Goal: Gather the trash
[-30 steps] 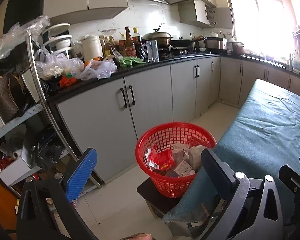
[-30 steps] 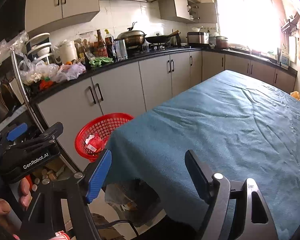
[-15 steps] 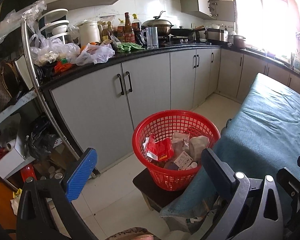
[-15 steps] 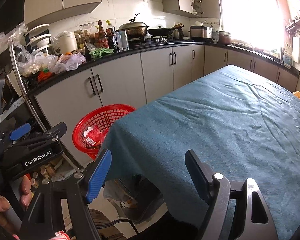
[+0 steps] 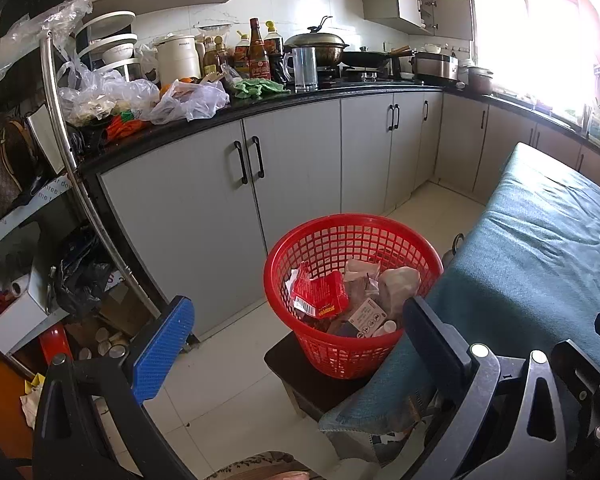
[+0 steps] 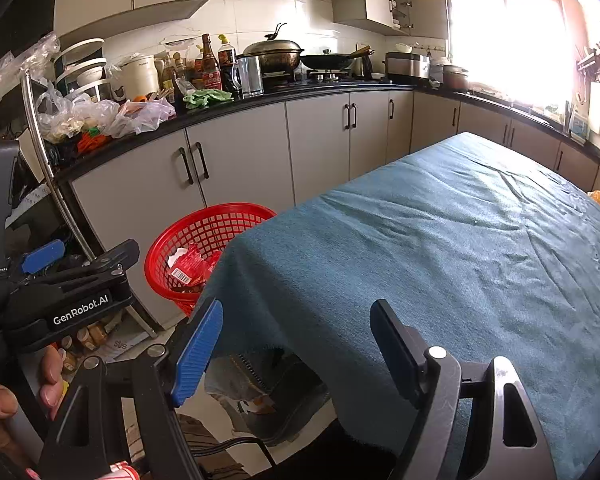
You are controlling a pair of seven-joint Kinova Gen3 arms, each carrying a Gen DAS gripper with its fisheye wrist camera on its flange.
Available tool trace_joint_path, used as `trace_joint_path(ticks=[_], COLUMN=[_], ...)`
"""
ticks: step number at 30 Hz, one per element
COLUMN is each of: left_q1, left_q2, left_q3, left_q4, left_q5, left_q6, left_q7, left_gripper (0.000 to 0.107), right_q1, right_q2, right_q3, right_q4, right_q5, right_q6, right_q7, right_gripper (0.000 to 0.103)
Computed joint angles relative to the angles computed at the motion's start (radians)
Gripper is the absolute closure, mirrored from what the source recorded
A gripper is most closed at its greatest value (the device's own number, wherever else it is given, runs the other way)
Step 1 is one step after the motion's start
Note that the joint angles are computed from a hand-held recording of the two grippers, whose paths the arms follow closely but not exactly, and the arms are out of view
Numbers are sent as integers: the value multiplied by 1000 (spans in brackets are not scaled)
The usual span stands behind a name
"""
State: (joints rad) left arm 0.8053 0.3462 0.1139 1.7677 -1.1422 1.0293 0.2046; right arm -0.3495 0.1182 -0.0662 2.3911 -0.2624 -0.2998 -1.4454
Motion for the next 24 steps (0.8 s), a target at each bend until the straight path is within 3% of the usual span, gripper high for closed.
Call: trace_joint_path(ticks=[24], left_q1=[-15], left_q2=[4], left_q3=[-9], left_q4=[4], left_q5=[12], left_q6=[-30], left_q7=[-15], left_gripper=[4], right_q1=[3], right_q2=[14], right_q3=[1], right_q4=[-1], right_q5=[21], right_q6=[-2], right_q7=[-24], right_gripper=[22])
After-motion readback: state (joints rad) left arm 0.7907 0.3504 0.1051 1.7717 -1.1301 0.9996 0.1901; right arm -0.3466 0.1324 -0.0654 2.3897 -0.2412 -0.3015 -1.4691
